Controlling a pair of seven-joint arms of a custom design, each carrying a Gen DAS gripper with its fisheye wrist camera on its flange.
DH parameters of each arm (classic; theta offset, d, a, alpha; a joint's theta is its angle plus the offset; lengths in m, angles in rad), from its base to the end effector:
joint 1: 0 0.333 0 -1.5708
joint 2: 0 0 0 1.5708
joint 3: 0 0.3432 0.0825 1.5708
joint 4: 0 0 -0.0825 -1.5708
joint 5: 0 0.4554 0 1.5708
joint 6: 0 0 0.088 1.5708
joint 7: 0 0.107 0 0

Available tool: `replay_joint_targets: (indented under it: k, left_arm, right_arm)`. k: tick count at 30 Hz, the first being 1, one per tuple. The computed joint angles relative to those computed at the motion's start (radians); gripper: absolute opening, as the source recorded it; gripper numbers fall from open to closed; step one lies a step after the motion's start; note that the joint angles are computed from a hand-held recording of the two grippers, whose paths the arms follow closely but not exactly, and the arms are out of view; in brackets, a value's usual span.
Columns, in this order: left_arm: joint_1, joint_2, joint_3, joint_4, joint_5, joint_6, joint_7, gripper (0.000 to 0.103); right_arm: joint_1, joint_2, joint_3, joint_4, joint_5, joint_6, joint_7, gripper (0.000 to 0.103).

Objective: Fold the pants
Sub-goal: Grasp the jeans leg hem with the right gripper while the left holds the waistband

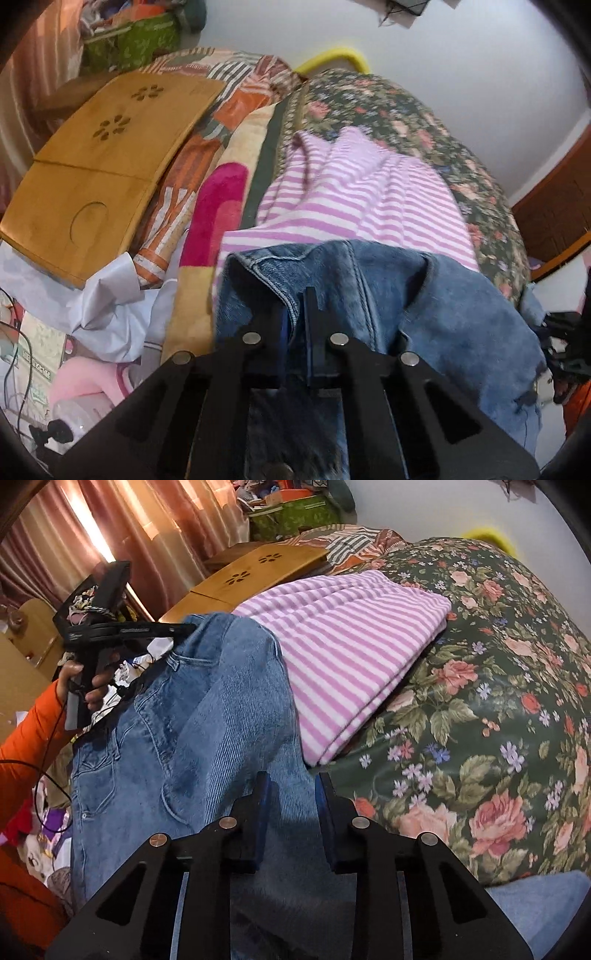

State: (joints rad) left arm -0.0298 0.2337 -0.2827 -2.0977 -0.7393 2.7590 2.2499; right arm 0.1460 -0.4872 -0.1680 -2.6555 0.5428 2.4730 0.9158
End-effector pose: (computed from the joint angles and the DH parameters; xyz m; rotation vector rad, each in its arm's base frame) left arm 0.6412 -0.1728 0.3290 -1.7062 2.3987 -0.9304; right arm 0.4514 -0.0085 0.4079 -2.0566 1.5848 -0.0527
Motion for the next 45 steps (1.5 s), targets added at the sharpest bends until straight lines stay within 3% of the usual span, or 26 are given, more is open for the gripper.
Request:
replay_joint_targets:
  k: [4, 9, 14, 19, 22, 29, 30, 32, 34, 37, 39, 45]
  left_arm:
    - [0.003, -0.082, -0.014, -0.069, -0.082, 0.010, 0.087, 0.006]
    - [-0.042, -0.151, 0.018, -0.120, -0.153, 0.012, 0.168, 0.005]
    - [-0.084, -0.136, 0.044, -0.114, -0.091, 0.042, 0.122, 0.005]
    - [-0.085, -0.098, 0.050, -0.104, -0.011, 0.061, 0.032, 0.005]
    - [-0.075, -0.092, 0.041, -0.110, 0.010, 0.072, 0.011, 0.005]
    - [-0.069, -0.156, 0.024, -0.167, -0.090, 0.093, 0.084, 0.005]
    - [-0.074, -0.168, 0.028, -0.177, -0.100, 0.092, 0.090, 0.005]
    - [-0.087, -0.198, 0.037, -0.201, -0.129, 0.089, 0.113, 0.005]
    - [-0.102, -0.226, 0.050, -0.223, -0.146, 0.086, 0.126, 0.005]
    - [-0.128, -0.278, 0.074, -0.263, -0.163, 0.082, 0.136, 0.005]
    - [-0.147, -0.310, 0.093, -0.286, -0.181, 0.073, 0.147, 0.005]
    - [-0.196, -0.418, 0.155, -0.372, -0.226, 0.043, 0.160, 0.005]
  right_arm:
    - [-0.049, -0.022, 0.018, -0.003, -0.080, -0.003, 0.039, 0.032]
    - [-0.114, -0.046, 0.021, -0.014, -0.192, 0.048, 0.089, 0.033]
    - [-0.162, -0.003, -0.016, 0.005, -0.252, 0.020, 0.092, 0.039]
    - [-0.170, 0.056, -0.042, 0.014, -0.226, -0.050, 0.070, 0.046]
    - [-0.177, 0.066, -0.026, -0.002, -0.228, -0.078, 0.060, 0.049]
    - [-0.172, 0.063, -0.026, -0.037, -0.180, -0.034, 0.071, 0.050]
    - [-0.172, 0.069, -0.027, -0.035, -0.172, -0.037, 0.076, 0.048]
    - [-0.158, 0.075, -0.048, -0.034, -0.120, -0.053, 0.048, 0.030]
    - [-0.157, 0.057, -0.023, -0.053, -0.117, -0.025, 0.051, 0.012]
    - [-0.164, 0.018, 0.020, -0.090, -0.171, 0.031, 0.098, 0.007]
    - [-0.166, -0.010, 0.015, -0.103, -0.184, 0.035, 0.126, 0.007]
    - [-0.196, -0.126, 0.001, -0.126, -0.255, -0.069, 0.185, 0.007]
